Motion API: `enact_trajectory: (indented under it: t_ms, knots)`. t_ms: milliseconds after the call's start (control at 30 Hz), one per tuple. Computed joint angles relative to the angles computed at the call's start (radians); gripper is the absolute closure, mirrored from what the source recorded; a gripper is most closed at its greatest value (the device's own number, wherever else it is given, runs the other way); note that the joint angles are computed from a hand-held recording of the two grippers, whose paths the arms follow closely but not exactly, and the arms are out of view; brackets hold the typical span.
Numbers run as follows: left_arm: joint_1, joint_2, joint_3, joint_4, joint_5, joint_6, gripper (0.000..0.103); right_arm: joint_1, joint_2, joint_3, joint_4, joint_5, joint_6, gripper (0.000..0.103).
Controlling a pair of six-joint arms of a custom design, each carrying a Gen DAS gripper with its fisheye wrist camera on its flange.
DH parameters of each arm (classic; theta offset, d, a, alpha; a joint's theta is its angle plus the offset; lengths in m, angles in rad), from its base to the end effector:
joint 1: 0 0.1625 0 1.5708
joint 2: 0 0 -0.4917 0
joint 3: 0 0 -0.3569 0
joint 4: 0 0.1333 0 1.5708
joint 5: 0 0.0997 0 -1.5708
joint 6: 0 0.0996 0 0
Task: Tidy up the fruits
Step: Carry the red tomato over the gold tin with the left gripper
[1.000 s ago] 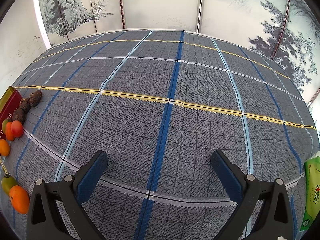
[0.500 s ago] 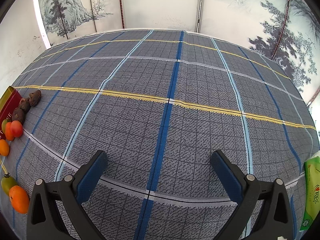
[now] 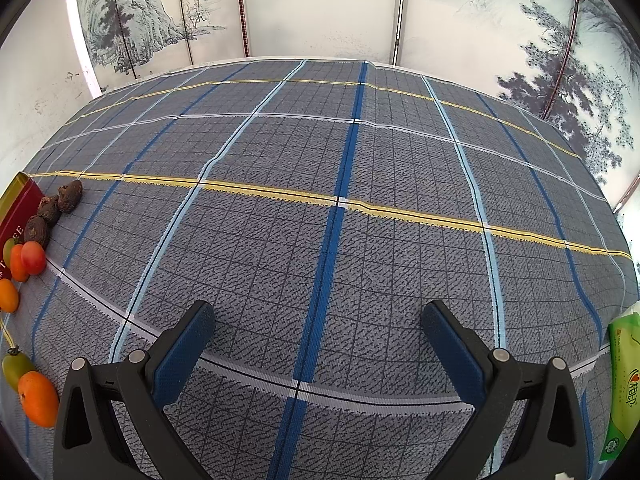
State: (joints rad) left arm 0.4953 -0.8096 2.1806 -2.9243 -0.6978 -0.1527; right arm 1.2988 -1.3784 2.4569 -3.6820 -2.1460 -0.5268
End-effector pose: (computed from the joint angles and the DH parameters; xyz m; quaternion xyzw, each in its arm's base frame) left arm -0.3478 -0.4261 0.1030 0.4068 0.8098 -0.2371 0.3501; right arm -0.0274 -0.3926 0.3734 -0.0330 -0.8449 0.3402 0.4114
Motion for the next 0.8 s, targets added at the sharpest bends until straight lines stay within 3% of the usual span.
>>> enact_trajectory:
  t_ms: [367, 800]
  knots:
    - [0.082, 0.044, -0.082, -0.011, 0.136, 0.143, 0.069, -0.002, -0.001, 0.002, -0.002, 0.002, -0.002, 0.000]
    - [0.174, 0.109, -0.200, 0.013, 0.196, 0.254, 0.069, -0.001, 0.002, -0.002, 0.000, 0.001, -0.001, 0.000]
